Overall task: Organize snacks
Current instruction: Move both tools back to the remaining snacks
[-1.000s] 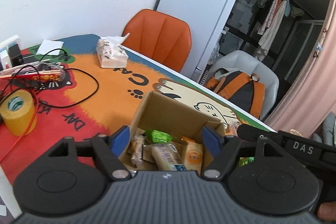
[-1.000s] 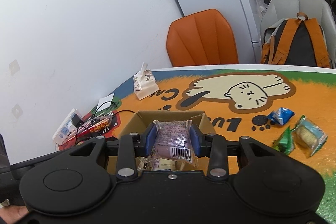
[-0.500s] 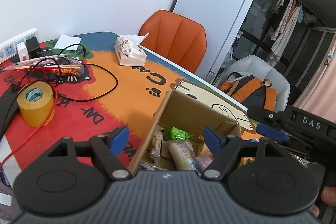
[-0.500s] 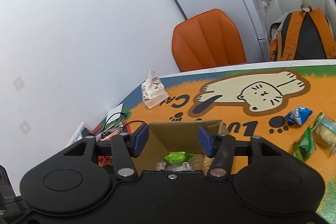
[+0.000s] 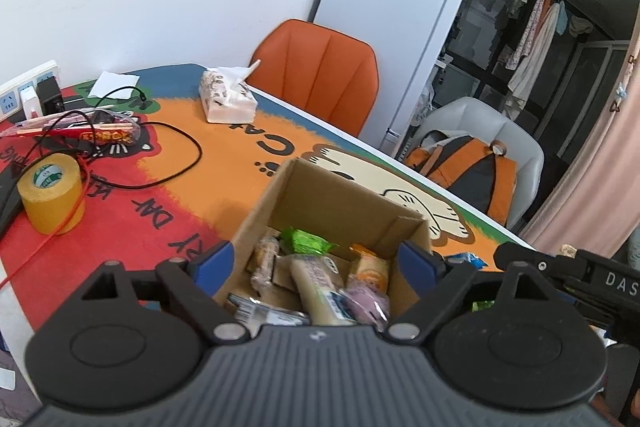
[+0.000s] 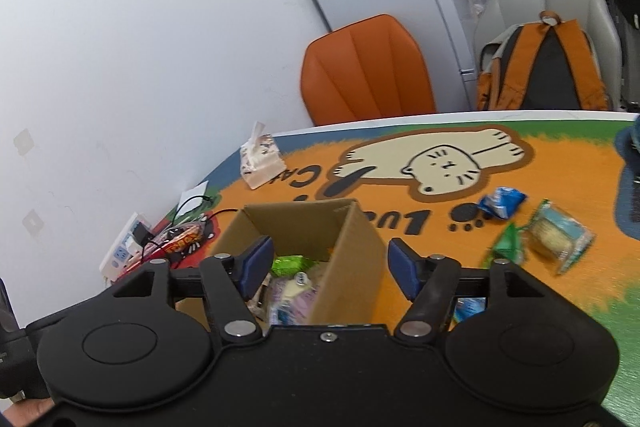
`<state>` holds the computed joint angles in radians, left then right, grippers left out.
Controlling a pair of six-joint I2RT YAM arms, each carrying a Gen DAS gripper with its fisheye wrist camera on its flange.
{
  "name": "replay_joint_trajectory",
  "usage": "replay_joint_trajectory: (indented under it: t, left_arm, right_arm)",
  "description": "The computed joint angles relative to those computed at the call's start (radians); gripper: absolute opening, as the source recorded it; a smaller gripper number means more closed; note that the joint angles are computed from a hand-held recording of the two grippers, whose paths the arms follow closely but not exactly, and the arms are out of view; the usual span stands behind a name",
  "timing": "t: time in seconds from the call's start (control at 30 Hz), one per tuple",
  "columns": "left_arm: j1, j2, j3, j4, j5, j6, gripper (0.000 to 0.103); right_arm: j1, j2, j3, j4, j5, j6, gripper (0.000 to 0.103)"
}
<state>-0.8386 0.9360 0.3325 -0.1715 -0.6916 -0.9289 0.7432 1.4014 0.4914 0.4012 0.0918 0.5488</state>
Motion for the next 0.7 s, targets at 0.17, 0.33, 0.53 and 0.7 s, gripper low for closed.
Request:
replay_joint_trajectory:
  t: [0.17, 0.33, 0.53, 0.7]
  left_arm:
    - [-0.068, 0.058, 0.031, -0.003, -0.036, -0.040, 0.090]
    - [-0.127, 0.130, 0.070, 0.001, -0.068, -0.080, 0.092]
    - [-0.181, 0.238, 0.129, 0.010, -0.091, -0.102, 0.095]
    - [-0.214, 0.302, 0.168, 0.049, -0.091, -0.079, 0.096]
  right_arm:
    - [-0.031, -0.090, -0.073, -0.012, 0.002, -0.003, 0.074]
    - [-0.082, -0.178, -0.137, -0.038, -0.019, -0.012, 0.083]
    - [-0.156, -0.285, -0.213, -0.051, -0.043, -0.020, 0.102]
    - [-0.243, -0.336, -0.250, -0.064, -0.099, -0.034, 0.103]
